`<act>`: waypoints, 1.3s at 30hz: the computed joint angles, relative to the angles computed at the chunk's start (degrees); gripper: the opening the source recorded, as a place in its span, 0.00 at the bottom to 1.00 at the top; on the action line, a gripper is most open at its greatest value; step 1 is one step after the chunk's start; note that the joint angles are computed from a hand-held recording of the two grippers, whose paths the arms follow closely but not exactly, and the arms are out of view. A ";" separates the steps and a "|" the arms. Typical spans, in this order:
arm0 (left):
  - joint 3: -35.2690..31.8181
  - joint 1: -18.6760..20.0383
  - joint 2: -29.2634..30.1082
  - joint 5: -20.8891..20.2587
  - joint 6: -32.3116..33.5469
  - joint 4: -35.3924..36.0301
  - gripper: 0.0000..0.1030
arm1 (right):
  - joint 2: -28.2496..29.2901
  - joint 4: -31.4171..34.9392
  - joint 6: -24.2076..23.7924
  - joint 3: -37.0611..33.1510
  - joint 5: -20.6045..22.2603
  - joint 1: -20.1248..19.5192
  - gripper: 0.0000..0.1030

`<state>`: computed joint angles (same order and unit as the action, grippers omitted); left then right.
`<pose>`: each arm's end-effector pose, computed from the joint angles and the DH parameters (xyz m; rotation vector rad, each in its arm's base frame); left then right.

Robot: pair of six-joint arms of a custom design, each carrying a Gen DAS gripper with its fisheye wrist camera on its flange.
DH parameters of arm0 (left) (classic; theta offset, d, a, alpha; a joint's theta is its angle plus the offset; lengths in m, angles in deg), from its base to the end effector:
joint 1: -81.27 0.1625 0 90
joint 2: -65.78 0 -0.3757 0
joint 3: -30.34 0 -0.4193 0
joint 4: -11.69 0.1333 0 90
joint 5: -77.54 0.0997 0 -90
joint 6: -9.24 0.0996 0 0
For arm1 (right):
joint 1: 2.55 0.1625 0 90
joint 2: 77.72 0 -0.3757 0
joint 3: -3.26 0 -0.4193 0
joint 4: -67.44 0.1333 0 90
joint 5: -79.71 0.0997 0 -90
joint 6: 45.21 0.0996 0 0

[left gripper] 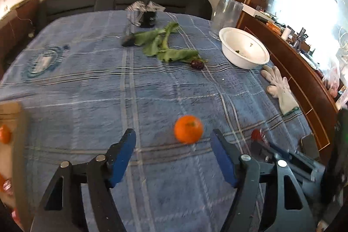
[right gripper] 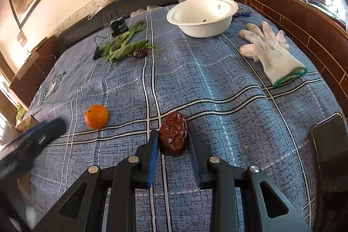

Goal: Organize fruits
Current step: 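Grasp the orange with the left tool while the right grasps the jujube, then carry the orange and jujube in both tools over the box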

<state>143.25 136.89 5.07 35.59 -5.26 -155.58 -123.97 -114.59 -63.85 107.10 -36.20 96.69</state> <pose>-0.1447 -0.5787 0.1408 0.1793 2.3958 -0.9249 0.1878 -0.5950 0.0624 0.4381 -2.5202 0.7401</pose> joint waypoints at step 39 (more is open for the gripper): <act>6.37 -0.42 -3.28 -1.75 -0.71 -5.58 0.31 | -1.22 -3.67 -1.75 2.60 9.06 -0.07 0.28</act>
